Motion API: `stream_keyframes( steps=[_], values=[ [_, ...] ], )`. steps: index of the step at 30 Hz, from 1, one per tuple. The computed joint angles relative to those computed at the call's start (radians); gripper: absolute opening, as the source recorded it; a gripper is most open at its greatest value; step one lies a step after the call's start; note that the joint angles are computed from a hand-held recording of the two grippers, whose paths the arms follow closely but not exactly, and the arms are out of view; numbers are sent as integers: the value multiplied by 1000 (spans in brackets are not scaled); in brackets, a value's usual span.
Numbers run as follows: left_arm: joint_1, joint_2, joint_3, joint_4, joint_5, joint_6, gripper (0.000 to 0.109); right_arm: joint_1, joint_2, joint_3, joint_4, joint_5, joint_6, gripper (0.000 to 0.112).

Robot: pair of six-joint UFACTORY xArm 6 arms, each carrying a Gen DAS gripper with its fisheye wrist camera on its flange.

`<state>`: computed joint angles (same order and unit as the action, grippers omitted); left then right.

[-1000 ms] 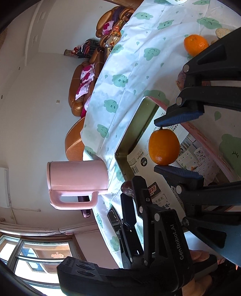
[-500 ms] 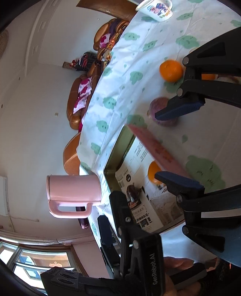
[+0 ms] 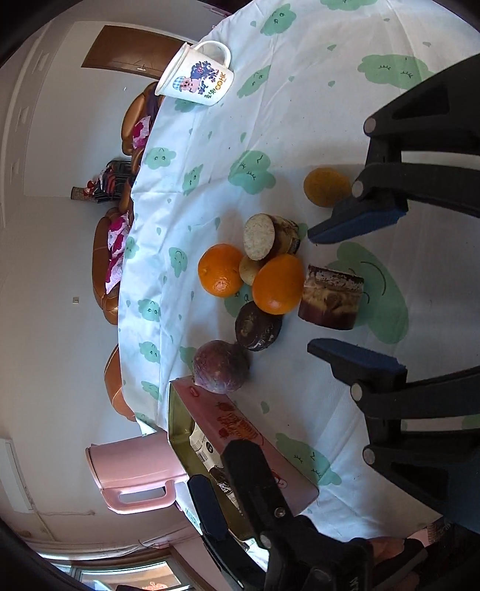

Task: Organize fruits
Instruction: 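Grasp a brown cylindrical snack cake with the right tool while the left tool grasps an orange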

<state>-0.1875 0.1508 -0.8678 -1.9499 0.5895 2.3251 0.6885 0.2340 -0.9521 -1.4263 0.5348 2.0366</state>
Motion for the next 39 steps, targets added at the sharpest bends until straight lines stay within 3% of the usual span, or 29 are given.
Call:
stream_keyframes(
  steps=[4,8,11,19,26,30,39],
  values=[
    [-25,13,-12,48,-8,-51,91,5,-40,46,-112,2,127,34],
    [-58,24,-24,123,-19,-132,88,51,-128,136,-118,177,236,33],
    [-113,36,-41,170,-69,-154,76,66,-178,187,-58,289,244,33],
    [-264,116,-112,302,-246,-222,49,47,-214,242,-83,298,322,34],
    [-292,157,-157,318,-297,-252,42,15,-237,275,-172,231,404,34],
    [-281,141,-142,295,-270,-219,42,29,-234,273,-180,250,405,34],
    [-181,66,-86,139,-82,-102,42,69,-237,280,-219,308,418,34]
  ],
)
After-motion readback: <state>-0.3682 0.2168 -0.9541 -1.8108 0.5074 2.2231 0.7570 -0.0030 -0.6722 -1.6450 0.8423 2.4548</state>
